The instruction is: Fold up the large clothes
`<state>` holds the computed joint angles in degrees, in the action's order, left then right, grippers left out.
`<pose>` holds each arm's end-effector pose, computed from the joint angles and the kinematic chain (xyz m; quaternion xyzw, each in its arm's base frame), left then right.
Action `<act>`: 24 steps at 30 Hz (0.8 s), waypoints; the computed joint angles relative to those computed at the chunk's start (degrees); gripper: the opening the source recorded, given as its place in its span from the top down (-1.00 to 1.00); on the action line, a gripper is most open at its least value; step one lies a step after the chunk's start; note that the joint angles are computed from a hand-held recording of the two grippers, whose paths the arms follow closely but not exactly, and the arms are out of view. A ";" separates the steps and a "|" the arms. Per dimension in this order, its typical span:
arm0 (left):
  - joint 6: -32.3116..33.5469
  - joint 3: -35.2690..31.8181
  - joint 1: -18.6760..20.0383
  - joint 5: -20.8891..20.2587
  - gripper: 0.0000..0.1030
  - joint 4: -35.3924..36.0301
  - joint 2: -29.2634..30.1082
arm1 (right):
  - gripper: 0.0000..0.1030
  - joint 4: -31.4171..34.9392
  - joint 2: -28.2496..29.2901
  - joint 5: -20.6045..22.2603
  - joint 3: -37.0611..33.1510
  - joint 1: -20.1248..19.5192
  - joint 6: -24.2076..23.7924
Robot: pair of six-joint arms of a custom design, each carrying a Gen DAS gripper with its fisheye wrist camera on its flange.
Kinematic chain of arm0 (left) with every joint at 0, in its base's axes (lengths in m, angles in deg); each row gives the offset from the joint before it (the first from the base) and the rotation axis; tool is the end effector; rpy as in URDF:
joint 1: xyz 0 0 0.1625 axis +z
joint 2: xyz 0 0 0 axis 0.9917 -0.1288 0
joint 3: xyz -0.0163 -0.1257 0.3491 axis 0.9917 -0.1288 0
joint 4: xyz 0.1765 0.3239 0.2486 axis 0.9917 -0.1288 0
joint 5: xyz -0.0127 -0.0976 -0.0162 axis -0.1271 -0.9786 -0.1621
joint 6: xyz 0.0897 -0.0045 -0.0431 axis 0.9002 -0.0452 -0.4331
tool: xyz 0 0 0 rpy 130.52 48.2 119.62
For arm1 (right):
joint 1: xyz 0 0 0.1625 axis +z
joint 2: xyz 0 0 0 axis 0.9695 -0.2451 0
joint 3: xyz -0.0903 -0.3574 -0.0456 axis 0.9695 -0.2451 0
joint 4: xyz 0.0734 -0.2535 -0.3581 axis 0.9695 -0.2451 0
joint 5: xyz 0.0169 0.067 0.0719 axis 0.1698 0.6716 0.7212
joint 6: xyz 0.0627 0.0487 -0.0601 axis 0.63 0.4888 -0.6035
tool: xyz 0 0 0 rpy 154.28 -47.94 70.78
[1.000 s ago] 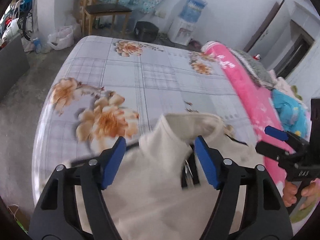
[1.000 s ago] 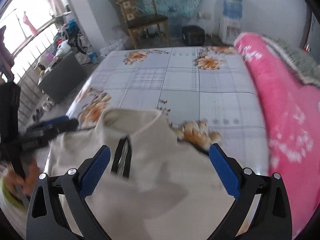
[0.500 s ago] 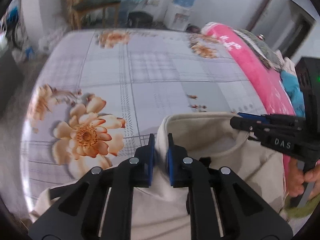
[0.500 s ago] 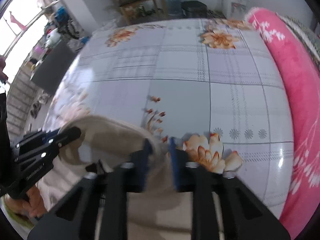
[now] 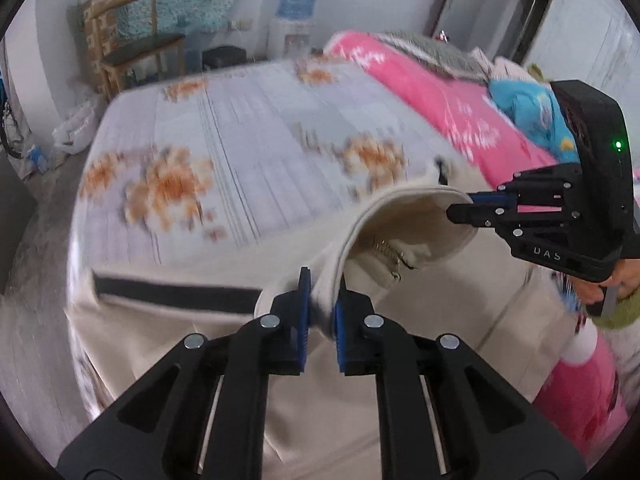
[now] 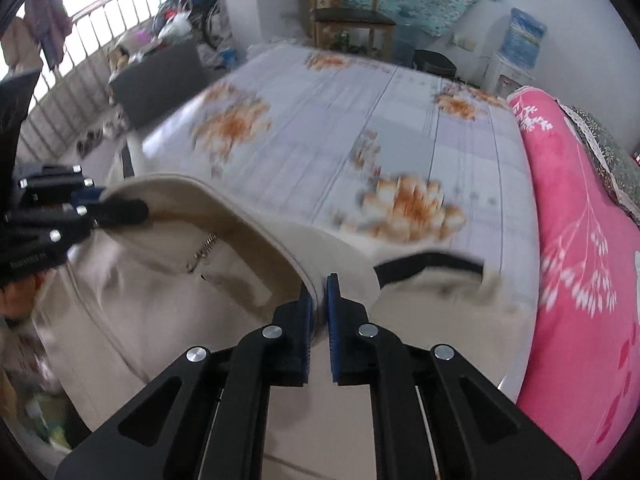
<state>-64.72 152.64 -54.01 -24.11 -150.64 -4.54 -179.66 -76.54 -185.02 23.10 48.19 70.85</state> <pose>-0.4431 -0.4661 0.4035 0.1872 0.9198 -0.2301 0.2568 0.4343 -0.5061 0.4106 0.3813 -0.8741 0.1051 0.2820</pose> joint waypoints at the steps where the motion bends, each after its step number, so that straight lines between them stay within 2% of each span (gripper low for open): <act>1: -0.65 1.05 0.14 -0.35 0.75 0.51 -0.44 | 0.79 0.01 -0.88 -0.88 1.67 -0.04 -0.10; 2: -1.65 2.29 0.29 -0.83 0.72 1.19 -1.00 | 0.73 0.63 -2.00 -2.09 4.00 -0.25 -0.11; 4: -4.04 4.23 0.71 -2.79 0.70 3.24 -2.24 | 0.44 2.69 -3.05 -3.55 5.95 -0.59 0.71; 5: -4.39 4.81 0.58 -3.32 0.69 3.64 -2.85 | 0.42 3.24 -3.43 -4.43 6.54 -0.60 0.95; 7: -4.20 6.19 -0.28 -4.26 0.50 2.75 -5.35 | 0.29 3.97 -4.83 -5.05 6.95 -0.31 0.65; 9: -2.66 7.76 -1.78 -4.05 0.46 0.00 -8.31 | 0.16 3.43 -6.43 -3.48 6.04 0.33 0.17; 12: -0.72 8.88 -2.99 -1.95 0.45 -4.77 -10.16 | 0.15 1.31 -7.34 1.96 3.67 0.59 -0.84; 15: -0.18 7.78 -1.94 -1.08 0.46 -9.17 -8.27 | 0.16 -1.13 -5.22 6.19 0.99 0.15 0.72; 18: 1.07 5.96 0.54 -2.79 0.46 -12.52 -3.91 | 0.34 -2.44 -1.92 9.43 -0.22 -0.60 2.36; 20: 0.68 4.89 1.18 -1.98 0.46 -9.89 -1.52 | 0.38 -2.38 -0.25 9.14 0.36 -0.84 2.54; 22: -1.61 3.89 2.20 -1.98 0.46 -4.37 0.89 | 0.38 -2.42 0.78 7.55 2.06 -1.13 1.71; 23: -2.11 4.71 2.60 -2.00 0.47 -3.71 0.90 | 0.38 -2.02 1.00 6.32 3.11 -1.26 1.38; 24: -1.20 6.45 1.78 0.13 0.44 -5.45 0.12 | 0.38 -2.98 0.81 4.46 5.22 -1.46 0.25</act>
